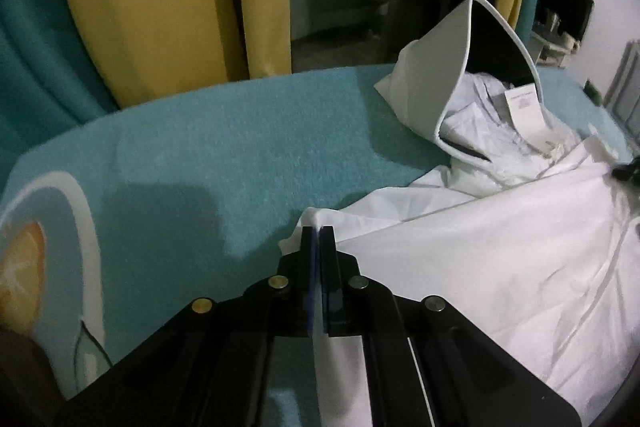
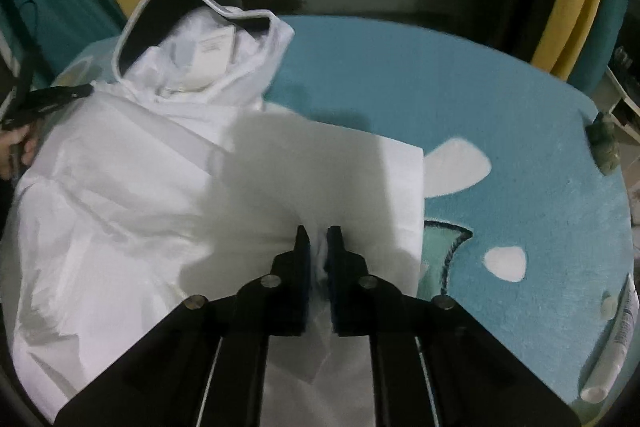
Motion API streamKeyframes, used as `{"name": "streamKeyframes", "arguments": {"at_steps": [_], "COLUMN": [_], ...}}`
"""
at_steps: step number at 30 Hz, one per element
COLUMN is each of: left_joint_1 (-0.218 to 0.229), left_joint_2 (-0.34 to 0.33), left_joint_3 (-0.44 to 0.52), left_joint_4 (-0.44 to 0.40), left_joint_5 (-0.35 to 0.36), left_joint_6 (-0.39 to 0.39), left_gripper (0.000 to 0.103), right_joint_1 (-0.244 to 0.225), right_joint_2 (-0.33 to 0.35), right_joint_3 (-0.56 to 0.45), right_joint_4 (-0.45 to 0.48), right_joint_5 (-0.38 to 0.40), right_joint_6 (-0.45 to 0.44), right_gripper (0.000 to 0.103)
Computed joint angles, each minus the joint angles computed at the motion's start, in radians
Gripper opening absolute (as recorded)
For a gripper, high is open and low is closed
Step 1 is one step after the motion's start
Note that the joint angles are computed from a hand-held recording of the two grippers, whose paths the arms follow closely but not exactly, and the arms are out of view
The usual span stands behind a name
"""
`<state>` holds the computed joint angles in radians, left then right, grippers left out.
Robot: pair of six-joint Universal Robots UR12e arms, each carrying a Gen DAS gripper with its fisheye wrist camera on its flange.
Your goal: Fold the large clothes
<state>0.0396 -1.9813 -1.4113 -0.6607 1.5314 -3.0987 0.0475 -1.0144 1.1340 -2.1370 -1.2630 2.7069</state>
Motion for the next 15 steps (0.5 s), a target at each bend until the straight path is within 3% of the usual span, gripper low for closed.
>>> {"name": "streamKeyframes", "arguments": {"at_steps": [3, 5, 7, 9, 11, 15], "left_joint_1": [0.002, 0.006, 0.01, 0.013, 0.013, 0.008], "left_joint_2": [0.003, 0.007, 0.014, 0.013, 0.005, -0.017], "left_joint_3": [0.011, 0.015, 0.014, 0.024, 0.041, 0.073], "left_joint_4": [-0.011, 0.002, 0.023, 0.029, 0.023, 0.007], "left_joint_5": [-0.019, -0.049, -0.066, -0.093, -0.112, -0.13], "left_joint_6": [-0.026, -0.047, -0.064, -0.083, -0.094, -0.108], "left_gripper": [0.008, 0.031, 0.042, 0.043, 0.047, 0.049], "right_joint_1": [0.008, 0.012, 0.016, 0.022, 0.027, 0.042], "right_joint_2": [0.007, 0.02, 0.041, 0.066, 0.101, 0.194], "right_joint_3": [-0.023, -0.054, -0.096, -0.138, -0.197, -0.353], "right_joint_4": [-0.016, -0.022, -0.027, -0.038, -0.038, 0.034], "right_joint_5": [-0.017, -0.014, -0.008, -0.006, 0.017, 0.062], "right_joint_6": [-0.014, -0.017, -0.01, 0.007, 0.034, 0.097], "right_gripper": [0.012, 0.017, 0.029, 0.055, 0.061, 0.061]}}
